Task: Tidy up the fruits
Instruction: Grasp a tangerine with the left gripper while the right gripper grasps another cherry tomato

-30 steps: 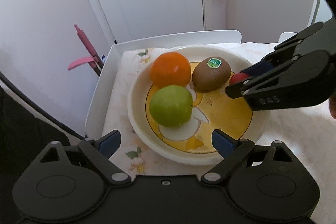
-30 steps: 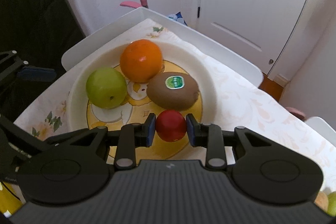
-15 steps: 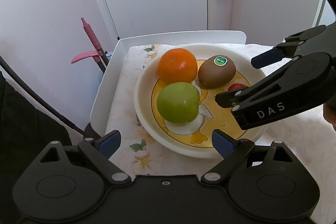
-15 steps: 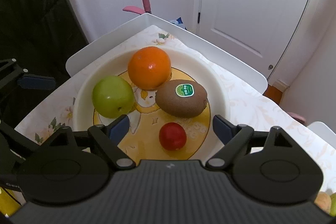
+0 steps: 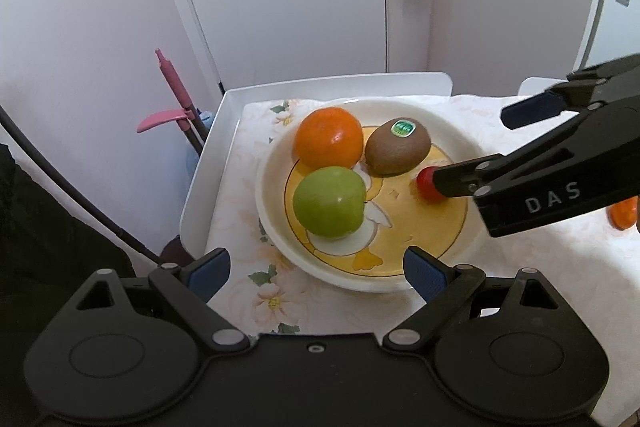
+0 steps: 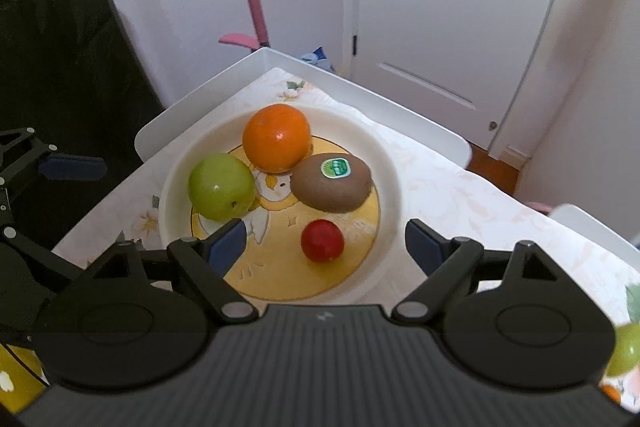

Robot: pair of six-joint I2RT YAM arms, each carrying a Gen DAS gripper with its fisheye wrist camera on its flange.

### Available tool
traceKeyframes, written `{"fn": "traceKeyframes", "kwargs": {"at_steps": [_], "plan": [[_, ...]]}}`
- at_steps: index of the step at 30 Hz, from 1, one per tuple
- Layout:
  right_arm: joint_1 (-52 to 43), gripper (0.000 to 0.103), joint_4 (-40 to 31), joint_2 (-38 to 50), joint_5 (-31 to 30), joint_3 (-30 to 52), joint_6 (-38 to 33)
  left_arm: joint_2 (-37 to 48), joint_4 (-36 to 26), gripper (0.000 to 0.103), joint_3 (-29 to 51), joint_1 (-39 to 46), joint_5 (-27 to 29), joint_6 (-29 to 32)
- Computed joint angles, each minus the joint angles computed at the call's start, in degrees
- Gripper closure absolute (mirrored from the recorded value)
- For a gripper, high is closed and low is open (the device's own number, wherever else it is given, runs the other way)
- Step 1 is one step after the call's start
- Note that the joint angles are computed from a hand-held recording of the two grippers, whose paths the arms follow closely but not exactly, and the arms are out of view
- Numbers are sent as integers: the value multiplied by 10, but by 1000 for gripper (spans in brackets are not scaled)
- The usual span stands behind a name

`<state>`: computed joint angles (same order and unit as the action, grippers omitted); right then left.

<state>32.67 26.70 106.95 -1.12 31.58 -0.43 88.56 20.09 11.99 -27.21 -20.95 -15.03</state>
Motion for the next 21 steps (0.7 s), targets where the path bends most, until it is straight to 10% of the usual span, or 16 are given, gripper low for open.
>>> {"fn": "traceKeyframes", "kwargs": {"at_steps": [11,21], "plan": [[-55,1,-16,-163,0,-123,12,-79,-113,7,26,-126,-62,-76],[-296,2,-123,-376,-131,-237,-144,-11,-202,7,131,-278,-139,-200]]}}
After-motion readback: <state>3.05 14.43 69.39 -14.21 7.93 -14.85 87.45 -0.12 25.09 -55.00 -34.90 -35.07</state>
